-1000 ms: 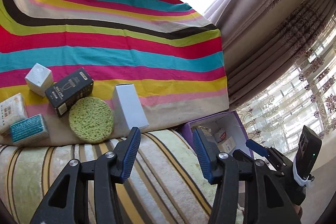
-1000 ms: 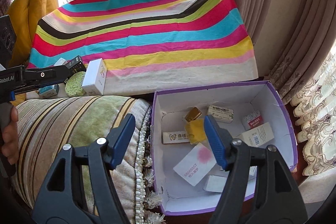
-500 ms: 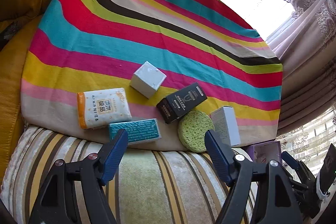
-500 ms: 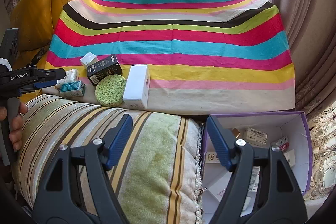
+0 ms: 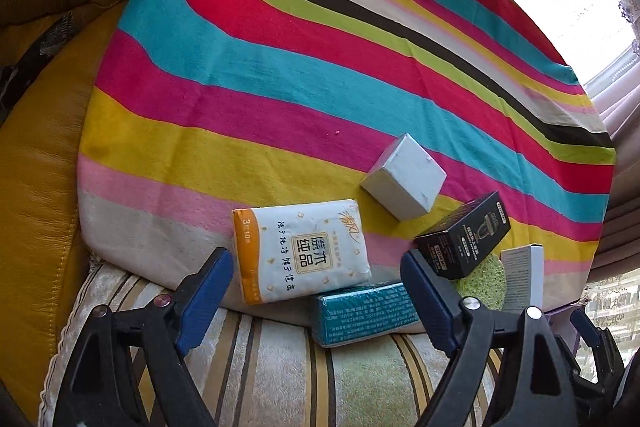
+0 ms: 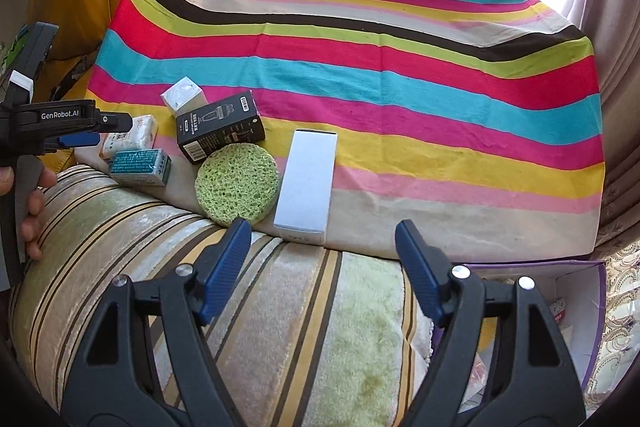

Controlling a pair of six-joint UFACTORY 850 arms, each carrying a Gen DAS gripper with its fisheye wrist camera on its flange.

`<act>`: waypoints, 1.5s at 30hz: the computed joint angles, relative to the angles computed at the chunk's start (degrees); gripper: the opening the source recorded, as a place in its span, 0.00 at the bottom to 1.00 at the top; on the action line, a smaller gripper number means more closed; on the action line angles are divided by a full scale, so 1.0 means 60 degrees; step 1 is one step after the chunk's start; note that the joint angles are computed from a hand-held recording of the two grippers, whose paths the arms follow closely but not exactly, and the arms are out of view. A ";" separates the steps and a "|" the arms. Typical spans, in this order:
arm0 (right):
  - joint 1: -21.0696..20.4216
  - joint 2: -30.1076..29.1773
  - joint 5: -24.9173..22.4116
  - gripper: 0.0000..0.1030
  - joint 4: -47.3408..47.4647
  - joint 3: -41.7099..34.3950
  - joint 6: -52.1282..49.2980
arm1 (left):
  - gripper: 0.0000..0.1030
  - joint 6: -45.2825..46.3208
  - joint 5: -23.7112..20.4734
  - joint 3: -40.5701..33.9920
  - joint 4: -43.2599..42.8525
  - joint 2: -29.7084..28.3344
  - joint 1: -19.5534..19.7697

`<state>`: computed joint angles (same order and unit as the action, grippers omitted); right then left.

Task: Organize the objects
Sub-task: 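Grasp the tall white box with the right tool while the left tool reaches the tissue pack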

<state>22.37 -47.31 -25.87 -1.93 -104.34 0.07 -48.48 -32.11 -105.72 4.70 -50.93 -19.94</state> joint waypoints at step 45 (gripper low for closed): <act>-0.0305 -0.0589 0.0419 0.38 -0.0238 -0.0554 0.0985 | 0.74 -0.3129 0.0006 -0.0543 0.4775 0.0058 -0.1153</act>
